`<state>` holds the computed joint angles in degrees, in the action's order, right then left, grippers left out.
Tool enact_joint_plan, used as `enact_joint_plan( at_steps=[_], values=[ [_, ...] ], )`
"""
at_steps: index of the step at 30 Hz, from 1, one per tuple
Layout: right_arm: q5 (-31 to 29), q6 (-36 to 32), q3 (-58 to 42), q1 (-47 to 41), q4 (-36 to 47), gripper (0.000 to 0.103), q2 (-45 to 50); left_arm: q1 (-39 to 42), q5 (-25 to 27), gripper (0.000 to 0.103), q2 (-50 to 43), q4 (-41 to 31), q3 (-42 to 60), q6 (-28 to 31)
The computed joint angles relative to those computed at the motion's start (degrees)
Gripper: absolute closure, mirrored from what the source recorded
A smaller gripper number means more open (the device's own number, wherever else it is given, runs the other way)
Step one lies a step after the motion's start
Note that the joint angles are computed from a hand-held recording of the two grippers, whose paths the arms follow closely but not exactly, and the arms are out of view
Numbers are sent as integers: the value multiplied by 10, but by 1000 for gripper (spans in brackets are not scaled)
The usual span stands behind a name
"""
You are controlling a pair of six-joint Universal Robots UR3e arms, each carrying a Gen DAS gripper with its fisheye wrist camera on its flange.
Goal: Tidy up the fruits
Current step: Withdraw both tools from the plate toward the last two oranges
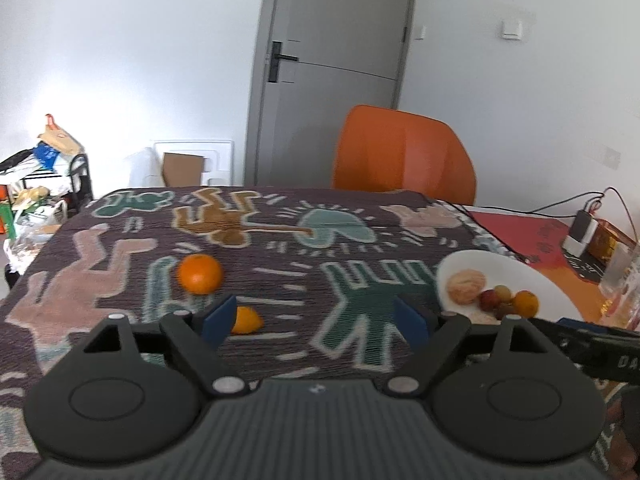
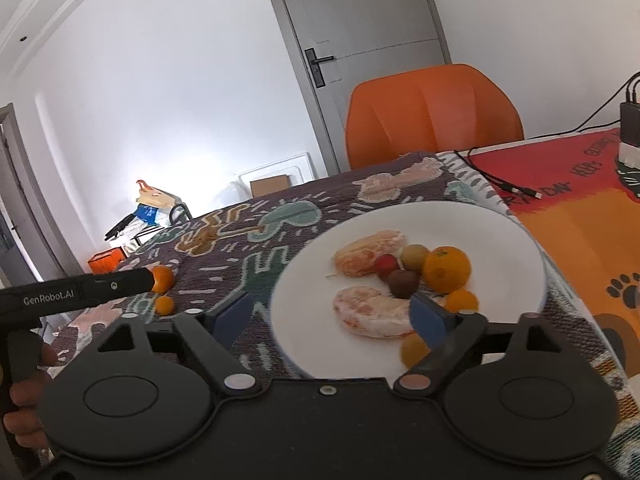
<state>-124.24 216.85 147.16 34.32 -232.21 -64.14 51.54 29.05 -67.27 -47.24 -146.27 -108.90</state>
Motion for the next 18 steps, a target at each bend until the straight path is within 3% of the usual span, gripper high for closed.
enact_joint_plan(
  at_steps=[8, 18],
  values=[
    [5, -16, -75, 21, 67, 0, 4, 45, 4, 16, -53, 13, 20, 20],
    [32, -37, -168, 30, 150, 0, 19, 70, 11, 9, -131, 102, 47, -27]
  ],
)
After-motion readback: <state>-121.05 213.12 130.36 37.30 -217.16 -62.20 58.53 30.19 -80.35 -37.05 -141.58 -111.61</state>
